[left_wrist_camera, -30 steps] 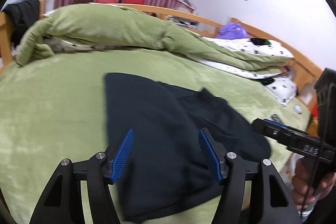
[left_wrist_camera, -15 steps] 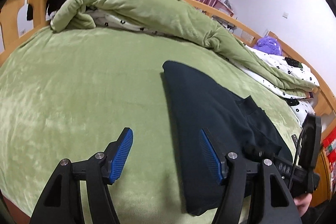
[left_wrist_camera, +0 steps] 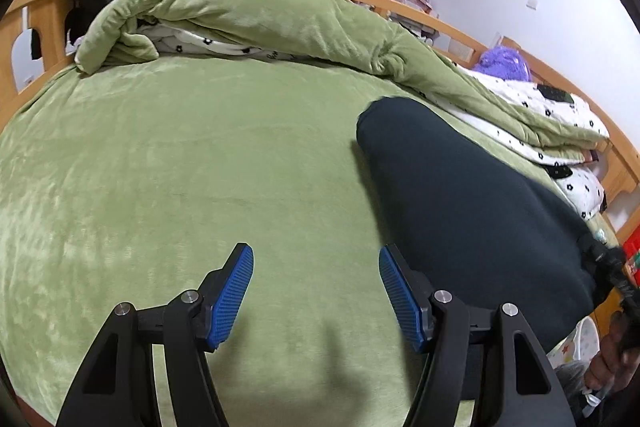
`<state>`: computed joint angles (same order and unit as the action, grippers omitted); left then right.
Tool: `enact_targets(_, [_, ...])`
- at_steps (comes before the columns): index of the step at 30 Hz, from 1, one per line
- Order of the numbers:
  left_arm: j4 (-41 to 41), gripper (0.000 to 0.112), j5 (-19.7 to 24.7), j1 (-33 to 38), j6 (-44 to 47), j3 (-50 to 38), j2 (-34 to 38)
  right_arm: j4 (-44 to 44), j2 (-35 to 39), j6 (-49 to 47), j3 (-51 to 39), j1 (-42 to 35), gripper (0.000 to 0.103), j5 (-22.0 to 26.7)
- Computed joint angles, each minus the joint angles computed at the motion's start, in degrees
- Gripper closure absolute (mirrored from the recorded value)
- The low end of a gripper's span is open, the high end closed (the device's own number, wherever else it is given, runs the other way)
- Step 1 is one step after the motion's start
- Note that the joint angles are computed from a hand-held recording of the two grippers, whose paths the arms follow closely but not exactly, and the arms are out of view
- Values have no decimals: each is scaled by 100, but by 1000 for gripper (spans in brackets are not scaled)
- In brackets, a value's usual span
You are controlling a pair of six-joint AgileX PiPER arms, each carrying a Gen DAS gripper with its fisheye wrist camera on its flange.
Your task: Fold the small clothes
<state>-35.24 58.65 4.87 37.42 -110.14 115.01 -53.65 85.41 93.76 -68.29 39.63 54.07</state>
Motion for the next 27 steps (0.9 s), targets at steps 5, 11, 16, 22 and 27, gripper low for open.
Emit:
enact_targets(5, [149, 49, -151, -245, 18, 238, -97, 2010, -298, -899, 1138, -1203, 77, -1033])
enact_targets(11, [161, 49, -154, -448, 41, 344, -120, 979, -845, 16, 1371, -837, 54, -596])
enact_targets(16, [209, 49, -133, -603, 46, 365, -75, 1070, -573, -841, 859, -1268, 54, -930])
enact_targets(22, [256, 49, -127, -674, 3, 362, -45, 2302, 488, -2400, 257, -1941, 69, -1295])
enact_targets(27, [183, 49, -23, -665, -25, 308, -11, 1240, 219, -1759, 615, -1675, 90, -1444])
